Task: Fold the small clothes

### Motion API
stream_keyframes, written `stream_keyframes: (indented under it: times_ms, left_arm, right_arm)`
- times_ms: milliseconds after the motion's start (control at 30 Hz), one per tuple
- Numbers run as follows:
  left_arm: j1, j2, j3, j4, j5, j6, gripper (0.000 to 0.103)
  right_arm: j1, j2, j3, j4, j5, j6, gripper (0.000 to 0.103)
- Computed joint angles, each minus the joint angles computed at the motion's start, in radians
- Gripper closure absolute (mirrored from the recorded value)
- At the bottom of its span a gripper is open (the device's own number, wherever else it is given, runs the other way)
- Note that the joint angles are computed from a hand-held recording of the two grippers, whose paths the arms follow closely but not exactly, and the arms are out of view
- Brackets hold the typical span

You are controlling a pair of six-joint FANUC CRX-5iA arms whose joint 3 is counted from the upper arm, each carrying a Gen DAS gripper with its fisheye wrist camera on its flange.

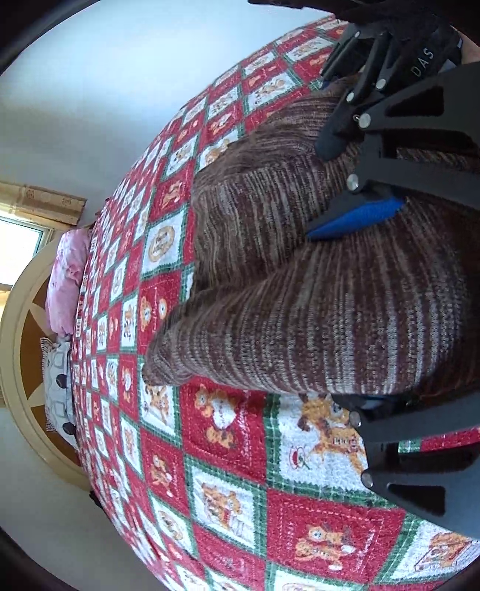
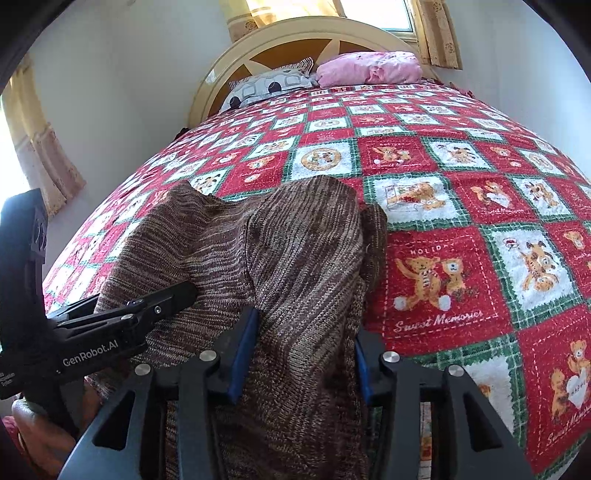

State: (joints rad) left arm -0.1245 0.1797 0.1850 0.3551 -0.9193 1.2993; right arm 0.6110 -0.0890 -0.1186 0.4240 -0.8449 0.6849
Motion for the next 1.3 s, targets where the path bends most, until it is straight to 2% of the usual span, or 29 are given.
stream_keyframes:
  times_ms: [67,133,200,267,433,700,933,1300]
  left_arm:
    - [-0.006,-0.001,0.010,-0.023,-0.003,0.011,0.040]
    - [-0.011,-0.008,0.022,-0.060,-0.010,0.032,0.050]
    - [-0.013,-0.024,0.027,-0.093,-0.020,0.031,0.069]
    - [-0.009,-0.040,0.024,-0.096,-0.032,0.014,0.072]
    - [0.013,-0.088,0.005,-0.114,-0.069,0.035,0.074]
    - [0.059,-0.185,-0.061,-0.167,-0.079,0.015,0.074]
    - [0.134,-0.253,-0.124,-0.171,-0.074,-0.016,0.074]
    - [0.268,-0.289,-0.166,-0.136,-0.064,-0.048,0.075]
  right_arm:
    - [0.016,0.007,0.001,0.037,-0.018,-0.011,0.061]
    - [0.042,0.023,0.015,0.094,-0.062,-0.014,0.066]
    - [0.074,0.028,0.021,0.163,-0.098,-0.032,0.076]
    - [0.094,0.008,0.010,0.196,-0.088,-0.069,0.078]
    - [0.153,-0.018,0.002,0.241,-0.098,-0.132,0.078]
    - [0.252,-0.052,-0.019,0.269,-0.086,-0.241,0.079]
    - [0.311,-0.034,-0.015,0.277,-0.053,-0.316,0.079]
    - [0.363,0.059,0.080,0.265,-0.016,-0.303,0.080]
